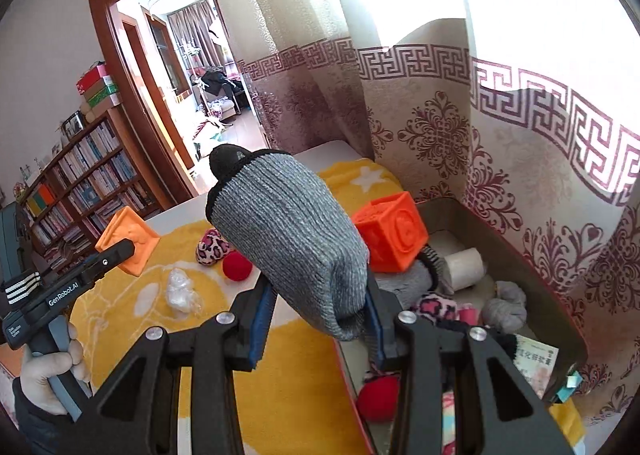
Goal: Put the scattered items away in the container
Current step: 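Carry cube and sock into the tin and open both tools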
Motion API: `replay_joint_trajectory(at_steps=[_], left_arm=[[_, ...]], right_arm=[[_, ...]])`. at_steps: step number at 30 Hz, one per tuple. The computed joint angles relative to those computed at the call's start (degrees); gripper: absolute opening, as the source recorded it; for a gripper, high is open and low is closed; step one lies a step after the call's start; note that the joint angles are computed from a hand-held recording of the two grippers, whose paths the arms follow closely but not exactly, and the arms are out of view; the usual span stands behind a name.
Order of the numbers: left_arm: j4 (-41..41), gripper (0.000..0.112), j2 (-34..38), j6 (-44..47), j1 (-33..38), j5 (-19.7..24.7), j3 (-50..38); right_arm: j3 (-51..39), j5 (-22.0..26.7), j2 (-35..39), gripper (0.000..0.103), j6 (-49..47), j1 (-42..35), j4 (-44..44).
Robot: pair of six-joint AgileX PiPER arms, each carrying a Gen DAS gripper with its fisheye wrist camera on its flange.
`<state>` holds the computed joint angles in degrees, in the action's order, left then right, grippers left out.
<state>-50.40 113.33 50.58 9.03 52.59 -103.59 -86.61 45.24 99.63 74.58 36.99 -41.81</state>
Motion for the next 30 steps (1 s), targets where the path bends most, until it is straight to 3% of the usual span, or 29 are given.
replay_joint_trajectory(at_steps=[3,7,12,16,18,20,30], left_arm=[[-0.91,0.054,-1.73,0.50,-2.75,0.51,2.07],[-1.23,0.054,-4.11,1.08,-6.56,-0.54,5.13],[-2.31,0.054,-5.14,0.40,-10.70,-0.24,7.14],[-0.64,0.054,-5.76,-0.07,-13.62,-1.19,8.01],[-0.09,0.054,-5.84,-0.38,-14.40,-1.37,8.06],[0.33,0.054,-6.32,-0.27,-14.89,-1.62,8.70],[1.14,0.054,-4.93,-1.70,-20.43,-1.21,7.12]], right_arm=[[5.61,2.92,-4.32,0.043,3.18,-1.08,-1.88],[12.05,2.98,-8.14,0.043,5.19,-3.66,-0.83],[14.65,3.88,-8.82,0.043,6.35,-5.17,-1.15],[13.85,3.38,-7.49,0.049,3.52,-7.77,1.65],[14.64,1.82,-7.56,0.058,3.69,-8.83,2.09],[16.49,0.74,-8.76,0.070,6.65,-8.78,0.28],[18.92,6.61,-13.65,0.070,18.64,-3.01,-12.14]])
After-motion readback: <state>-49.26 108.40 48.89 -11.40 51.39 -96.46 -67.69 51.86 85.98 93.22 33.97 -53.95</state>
